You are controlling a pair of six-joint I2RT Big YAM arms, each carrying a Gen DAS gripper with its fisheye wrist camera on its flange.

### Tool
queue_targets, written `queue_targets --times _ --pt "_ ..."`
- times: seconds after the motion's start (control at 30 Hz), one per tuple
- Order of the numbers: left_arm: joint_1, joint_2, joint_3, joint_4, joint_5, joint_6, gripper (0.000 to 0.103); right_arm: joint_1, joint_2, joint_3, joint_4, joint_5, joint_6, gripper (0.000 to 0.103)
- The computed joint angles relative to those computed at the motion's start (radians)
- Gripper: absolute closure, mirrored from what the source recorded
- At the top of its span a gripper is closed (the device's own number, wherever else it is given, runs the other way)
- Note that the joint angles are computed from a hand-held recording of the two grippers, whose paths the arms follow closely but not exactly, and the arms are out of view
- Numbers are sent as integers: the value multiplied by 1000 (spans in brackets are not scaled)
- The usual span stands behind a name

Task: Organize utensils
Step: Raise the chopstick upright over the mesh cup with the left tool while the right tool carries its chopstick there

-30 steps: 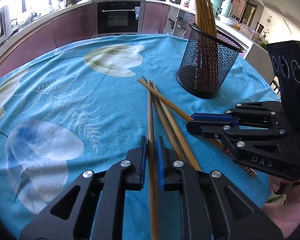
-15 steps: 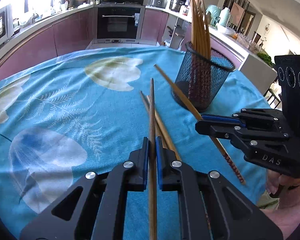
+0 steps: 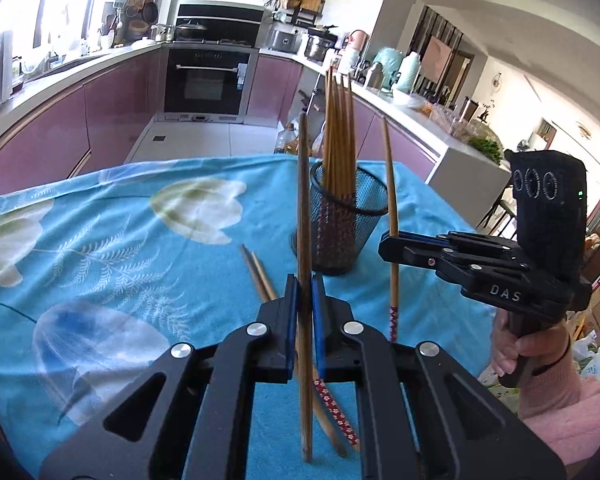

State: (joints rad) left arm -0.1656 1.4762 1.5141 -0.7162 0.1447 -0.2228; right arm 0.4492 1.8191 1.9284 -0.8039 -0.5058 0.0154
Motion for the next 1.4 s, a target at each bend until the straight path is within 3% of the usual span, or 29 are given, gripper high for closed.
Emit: queue_targets --times 0.47,0.9,1.4 --pt "12 -43 43 62 48 -23 95 -36 -13 35 69 -20 20 97" --pt "-1 45 207 73 63 -31 95 -49 36 173 50 -3 16 97" --pt "-5 178 428 35 45 -31 95 -64 126 353 31 19 33 97"
